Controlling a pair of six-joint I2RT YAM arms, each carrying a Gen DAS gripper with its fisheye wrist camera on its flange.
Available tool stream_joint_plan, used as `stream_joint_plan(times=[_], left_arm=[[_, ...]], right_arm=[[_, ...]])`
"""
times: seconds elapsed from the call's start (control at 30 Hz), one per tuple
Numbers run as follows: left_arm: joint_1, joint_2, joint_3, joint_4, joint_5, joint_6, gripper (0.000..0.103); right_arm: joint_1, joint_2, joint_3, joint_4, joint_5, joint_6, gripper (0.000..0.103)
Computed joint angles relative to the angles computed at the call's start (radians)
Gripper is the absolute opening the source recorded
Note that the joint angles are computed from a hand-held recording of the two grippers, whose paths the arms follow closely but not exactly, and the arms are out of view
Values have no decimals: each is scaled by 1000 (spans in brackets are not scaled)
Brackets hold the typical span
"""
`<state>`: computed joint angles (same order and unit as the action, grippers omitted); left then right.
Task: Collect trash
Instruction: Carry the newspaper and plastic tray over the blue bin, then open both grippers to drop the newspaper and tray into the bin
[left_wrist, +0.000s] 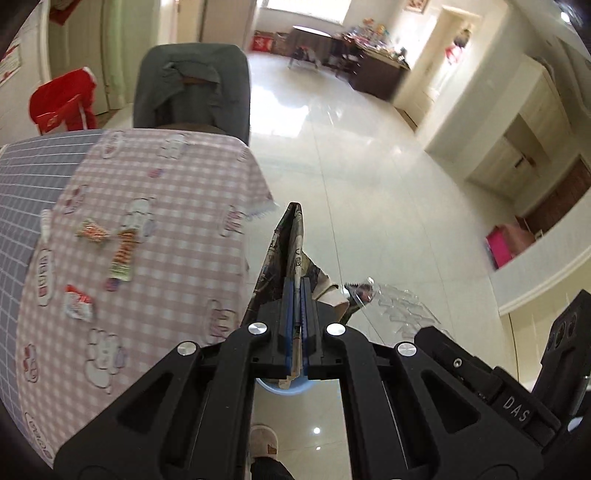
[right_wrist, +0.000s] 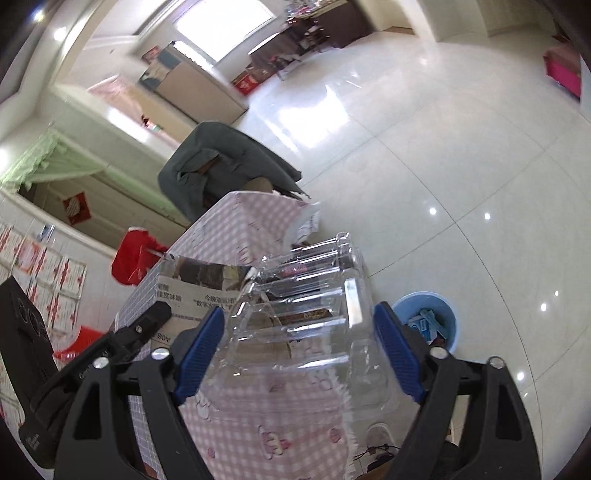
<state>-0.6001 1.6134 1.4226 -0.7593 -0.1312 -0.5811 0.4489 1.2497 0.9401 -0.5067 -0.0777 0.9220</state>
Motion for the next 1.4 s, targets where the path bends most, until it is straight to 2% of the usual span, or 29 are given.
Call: stream_joint_plan(times=[0.1, 0.43, 0.8, 1.03, 1.07, 1.1, 1.13, 1.17, 1.2, 1.4], left_arm=[[-22, 77, 32, -1, 6, 1, 3], [-72, 206, 81, 0, 22, -4, 3], [-92, 253, 118, -12, 30, 9, 4], [-93, 243, 105, 18, 58, 17, 6], [-92, 242, 106, 16, 62, 20, 8], [-96, 242, 110, 8, 46, 20, 20], [-98, 239, 112, 3, 35, 20, 44], [-99, 231, 109, 1, 27, 18, 59], [-97, 209, 89, 17, 13, 11, 65], [-62, 159, 59, -1, 0, 11, 65]], right_arm=[[-50, 10, -46, 27, -50, 3, 85], [-40, -6, -46, -64, 34, -49, 85], [-31, -24, -21, -105, 132, -52, 85], [-31, -59, -30, -119, 165, -45, 86], [-28, -61, -30, -124, 173, -39, 86], [-19, -61, -27, -129, 184, -31, 86], [-16, -61, -26, -131, 187, -28, 86], [-17, -63, -27, -132, 188, -26, 86], [-15, -65, -24, -138, 191, -22, 86], [32, -42, 12, -144, 212, -8, 86]])
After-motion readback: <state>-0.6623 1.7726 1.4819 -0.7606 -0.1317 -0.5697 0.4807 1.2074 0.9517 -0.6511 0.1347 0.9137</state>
